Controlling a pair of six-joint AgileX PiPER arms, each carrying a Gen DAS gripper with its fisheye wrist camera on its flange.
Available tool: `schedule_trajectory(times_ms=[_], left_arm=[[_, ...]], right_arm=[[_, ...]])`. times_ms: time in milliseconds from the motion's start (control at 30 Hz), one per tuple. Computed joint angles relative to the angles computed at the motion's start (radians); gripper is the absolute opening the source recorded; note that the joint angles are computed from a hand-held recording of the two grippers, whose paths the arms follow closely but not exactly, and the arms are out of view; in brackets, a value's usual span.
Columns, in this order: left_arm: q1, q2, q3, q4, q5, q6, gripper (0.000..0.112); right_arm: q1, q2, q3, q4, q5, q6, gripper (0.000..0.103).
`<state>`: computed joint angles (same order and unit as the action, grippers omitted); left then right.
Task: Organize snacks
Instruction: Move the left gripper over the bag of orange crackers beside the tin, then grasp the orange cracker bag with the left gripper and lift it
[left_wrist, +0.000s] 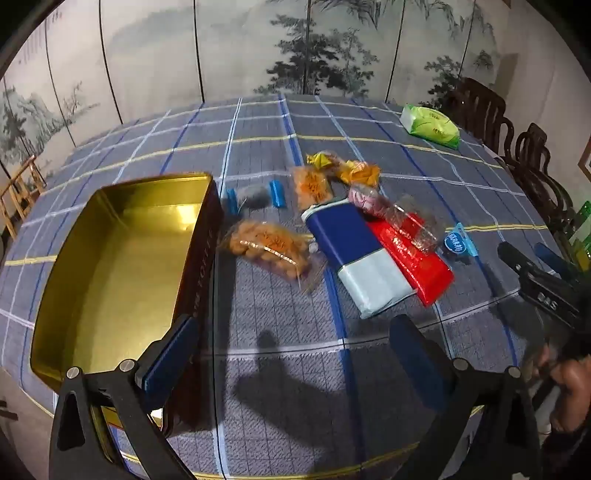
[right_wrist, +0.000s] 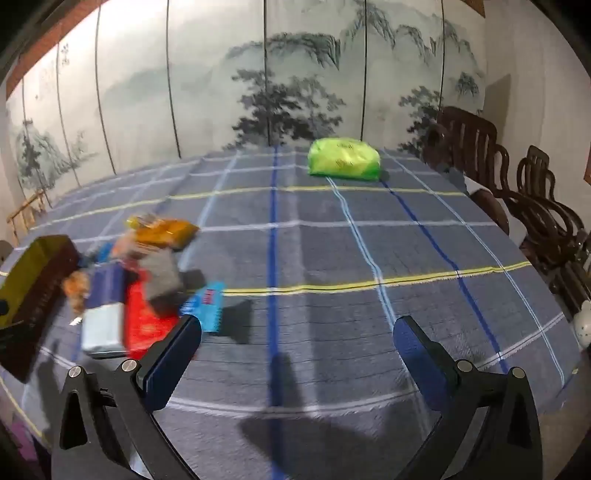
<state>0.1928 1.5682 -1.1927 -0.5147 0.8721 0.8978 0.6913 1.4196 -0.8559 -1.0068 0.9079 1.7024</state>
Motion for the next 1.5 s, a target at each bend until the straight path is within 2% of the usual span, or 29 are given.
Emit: schedule_trajectory(times_ms=[200,367,467,533,667,833,1000,1400,1467,1500], left_arm=[[0.017,0.070,-0.109,0.000,0.141,-0.058,0.102],[-0.025,0.127,-0.229,0.041,0.205,-0.148,0.096],[-0.059,0.184,-0.310,0.079,0.238,-0.256,0.090],[-0.081,0.239,-0.376,0.115,0.264,-0.391,0.083],[-0.124,0.310,-0.453,0.188,0.272,-0.586,0.078],[-0.144,0.433,-0.583,0.246,0.331,-0.814,0.058],[-0.144,0.497,-0.649,0.284,0.344,-0.985,0.055],[-0.240,0.534,-0.707,0.453,0.331,-1.222,0.060],[-0.244,0.526,-0.691,0.465,0.316,-1.242,0.058],[-0.245,0.524,-0.689,0.478,0.314,-1.256,0.053]], right_arm=[[-0.073,0.027,0.025,-0.006,-0.070,0.005,0.103],[-0.133,0.044,0.030,-0.007,-0.125,0.004,0.103],[-0.139,0.053,0.028,-0.009,-0.138,0.012,0.103],[-0.146,0.054,0.032,-0.009,-0.154,0.010,0.103],[-0.153,0.052,0.037,-0.013,-0.171,0.014,0.103],[-0.153,0.046,0.045,-0.019,-0.186,0.017,0.103],[-0.160,0.038,0.055,-0.018,-0.209,0.013,0.103],[-0.196,0.013,0.086,-0.008,-0.286,0.002,0.103],[-0.206,0.009,0.091,-0.003,-0.300,0.003,0.103],[-0.210,0.007,0.094,-0.001,-0.307,0.004,0.103]])
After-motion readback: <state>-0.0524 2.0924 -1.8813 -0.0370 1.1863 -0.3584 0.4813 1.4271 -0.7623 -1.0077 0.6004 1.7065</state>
